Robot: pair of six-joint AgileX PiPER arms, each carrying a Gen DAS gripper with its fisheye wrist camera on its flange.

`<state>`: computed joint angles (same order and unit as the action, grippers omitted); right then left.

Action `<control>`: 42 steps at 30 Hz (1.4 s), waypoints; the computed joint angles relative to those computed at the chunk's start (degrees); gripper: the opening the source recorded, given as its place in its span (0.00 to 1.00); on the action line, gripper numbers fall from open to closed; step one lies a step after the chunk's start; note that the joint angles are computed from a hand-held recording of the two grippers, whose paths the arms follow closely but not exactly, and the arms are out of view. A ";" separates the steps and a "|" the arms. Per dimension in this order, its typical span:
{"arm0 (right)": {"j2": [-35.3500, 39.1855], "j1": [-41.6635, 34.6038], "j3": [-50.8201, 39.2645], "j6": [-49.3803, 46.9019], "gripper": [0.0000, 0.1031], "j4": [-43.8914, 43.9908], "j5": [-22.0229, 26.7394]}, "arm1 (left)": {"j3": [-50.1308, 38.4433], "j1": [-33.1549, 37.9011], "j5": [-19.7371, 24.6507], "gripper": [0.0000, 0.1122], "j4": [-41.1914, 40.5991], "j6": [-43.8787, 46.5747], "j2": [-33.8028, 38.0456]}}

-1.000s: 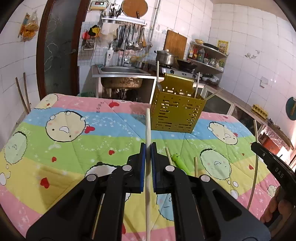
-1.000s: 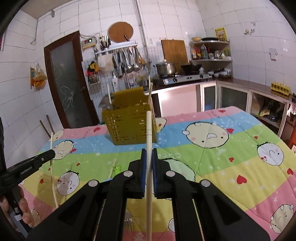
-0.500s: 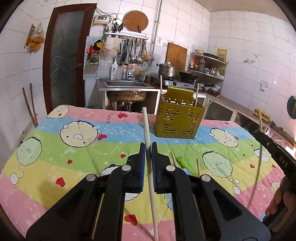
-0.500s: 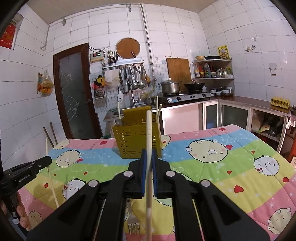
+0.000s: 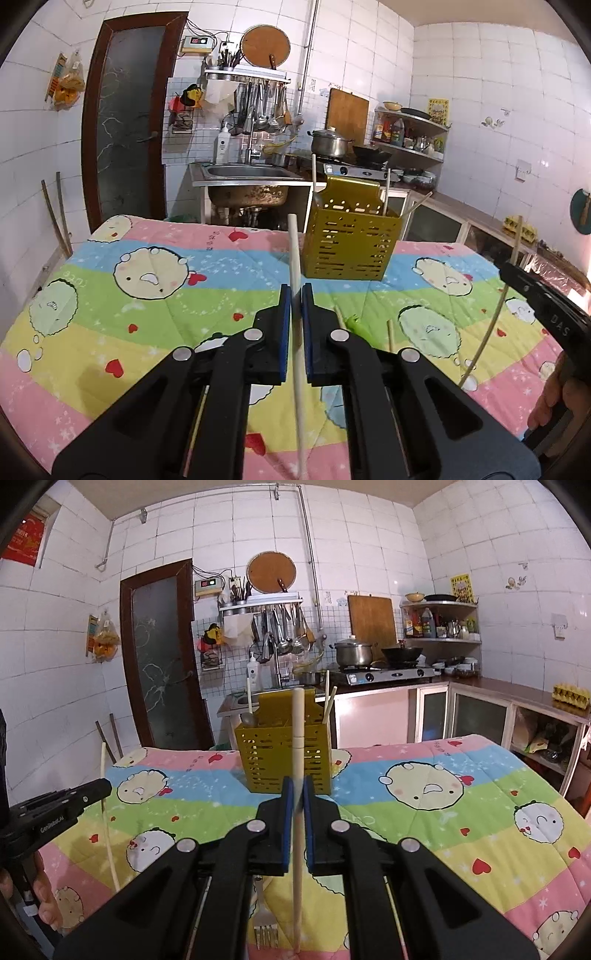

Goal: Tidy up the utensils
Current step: 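Lift both held chopsticks and carry them over the olive-green slotted holder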

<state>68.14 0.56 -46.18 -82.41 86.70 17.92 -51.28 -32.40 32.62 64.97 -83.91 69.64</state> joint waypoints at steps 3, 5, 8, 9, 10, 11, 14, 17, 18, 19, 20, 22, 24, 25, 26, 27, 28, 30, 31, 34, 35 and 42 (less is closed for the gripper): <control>0.98 -0.16 -1.87 3.08 0.06 -2.67 0.17 | -1.50 0.78 -0.87 0.04 -0.65 1.40 0.47; 1.75 -0.30 -3.41 4.84 0.06 -4.37 0.31 | -2.93 1.85 -1.87 0.04 -1.58 3.02 0.95; 3.57 -0.19 -6.31 8.99 0.06 -8.07 0.63 | -5.21 4.04 -3.91 0.04 -4.43 6.26 1.86; 4.32 -0.25 -7.38 9.97 0.06 -8.90 0.91 | -5.88 4.45 -4.15 0.04 -4.84 6.83 2.18; 4.81 -0.07 -8.18 10.93 0.06 -9.75 0.95 | -6.86 5.03 -4.46 0.04 -5.05 7.44 2.76; 5.55 0.06 -9.24 11.54 0.06 -10.32 1.08 | -7.69 5.57 -4.71 0.04 -5.37 8.23 3.28; 7.23 0.89 -11.75 12.70 0.06 -11.64 0.54 | -10.49 6.96 -5.28 0.04 -7.09 11.08 4.92; 9.10 1.25 -14.37 13.41 0.06 -12.35 0.85 | -13.41 8.18 -5.95 0.04 -8.18 13.20 6.56; 9.74 1.52 -15.21 13.65 0.06 -12.66 0.58 | -14.01 8.41 -6.16 0.04 -8.30 13.46 6.89; 10.10 1.68 -15.74 14.07 0.06 -13.05 0.50 | -14.98 8.85 -6.49 0.04 -8.74 14.07 7.41; 10.81 1.80 -16.68 14.77 0.06 -13.71 0.68 | -15.73 9.05 -6.70 0.04 -8.91 14.42 7.76; 11.63 2.02 -17.92 15.59 0.06 -14.80 0.73 | -17.27 9.21 -6.76 0.04 -9.27 15.46 8.41; 12.40 2.44 -19.40 17.25 0.06 -16.92 0.19 | -19.12 9.43 -7.06 0.04 -9.78 16.92 9.14; 12.96 2.56 -20.48 18.64 0.06 -18.33 0.21 | -20.04 9.65 -7.32 0.04 -10.52 17.97 9.50; 13.25 2.75 -21.13 19.62 0.06 -19.17 0.16 | -21.22 10.08 -7.87 0.04 -11.43 19.31 10.02; 13.76 2.75 -22.07 20.58 0.06 -19.96 0.33 | -22.28 10.31 -8.22 0.04 -11.85 19.96 10.58; 14.45 2.87 -23.45 22.47 0.06 -21.54 0.56 | -23.21 10.46 -8.35 0.04 -12.49 20.72 11.03; 15.28 3.16 -25.34 24.93 0.06 -23.54 0.80 | -26.35 11.52 -9.22 0.04 -17.10 25.50 12.64; 15.64 3.43 -26.34 26.04 0.06 -24.53 0.69 | -28.09 11.95 -9.48 0.04 -19.39 27.76 13.52; 17.49 4.32 -30.53 28.51 0.06 -26.50 -0.09 | -33.80 12.88 -9.82 0.04 -24.03 33.15 16.48; 18.07 4.54 -31.62 28.91 0.06 -26.78 -0.35 | -34.94 12.96 -9.94 0.04 -24.16 33.61 17.13; 26.43 6.23 -45.46 39.36 0.06 -35.12 -2.60 | -50.10 15.31 -10.79 0.04 -33.91 42.62 26.12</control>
<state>94.58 6.78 -91.63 -43.05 51.57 15.32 -101.38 -17.09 21.83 31.05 -41.29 95.76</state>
